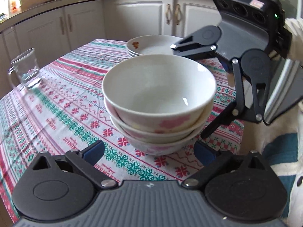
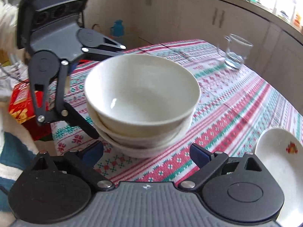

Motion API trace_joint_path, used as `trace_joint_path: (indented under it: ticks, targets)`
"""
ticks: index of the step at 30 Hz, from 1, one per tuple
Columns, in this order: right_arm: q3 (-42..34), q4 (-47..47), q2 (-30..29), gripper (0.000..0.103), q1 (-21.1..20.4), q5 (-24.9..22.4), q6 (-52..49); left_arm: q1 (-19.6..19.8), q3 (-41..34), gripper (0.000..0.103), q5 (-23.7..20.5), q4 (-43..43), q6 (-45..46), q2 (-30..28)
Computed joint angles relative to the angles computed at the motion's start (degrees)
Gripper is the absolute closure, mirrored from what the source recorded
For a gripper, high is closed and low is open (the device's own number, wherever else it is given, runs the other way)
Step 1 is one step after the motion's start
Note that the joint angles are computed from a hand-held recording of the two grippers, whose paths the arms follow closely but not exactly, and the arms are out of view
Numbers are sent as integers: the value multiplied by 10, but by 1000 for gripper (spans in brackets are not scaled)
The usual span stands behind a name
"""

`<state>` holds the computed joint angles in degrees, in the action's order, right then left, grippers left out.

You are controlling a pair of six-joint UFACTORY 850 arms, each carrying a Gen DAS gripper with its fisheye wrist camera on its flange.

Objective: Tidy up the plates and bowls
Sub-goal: 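Grasp the bowl stack from opposite sides with the left tool while the right tool grips it too, then lift the bowl stack with both tools and carry it over the plate stack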

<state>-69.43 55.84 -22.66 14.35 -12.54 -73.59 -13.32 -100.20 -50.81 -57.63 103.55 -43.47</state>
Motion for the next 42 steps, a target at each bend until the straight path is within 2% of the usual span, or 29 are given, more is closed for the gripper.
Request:
trace_joint_path:
  ticks: [3,6,15,21,33,42]
  targets:
    - [-12,-27,-4,8,-3,-21,6,-2,-31,14,-21,24,-15,-18]
    - [-21,-55,-8,11,-5,-30,20,-4,-49,15,-37,36,-19,-29]
    - [-41,-43,-18,14,-14,-72,-2,-5,-89,20,-72,57,-19,-50]
    - [-54,-61,-28,14,-17,-83,12,-6,-114,20,-91,71,-15,-61]
    - [-63,-78,-34,13,-18,-96,27,-4,-128,19,-111,75,-15,-68]
    - [-64,-88,-34,13,-17,-93,44,-3,-121,19,-108,68,-9,-64]
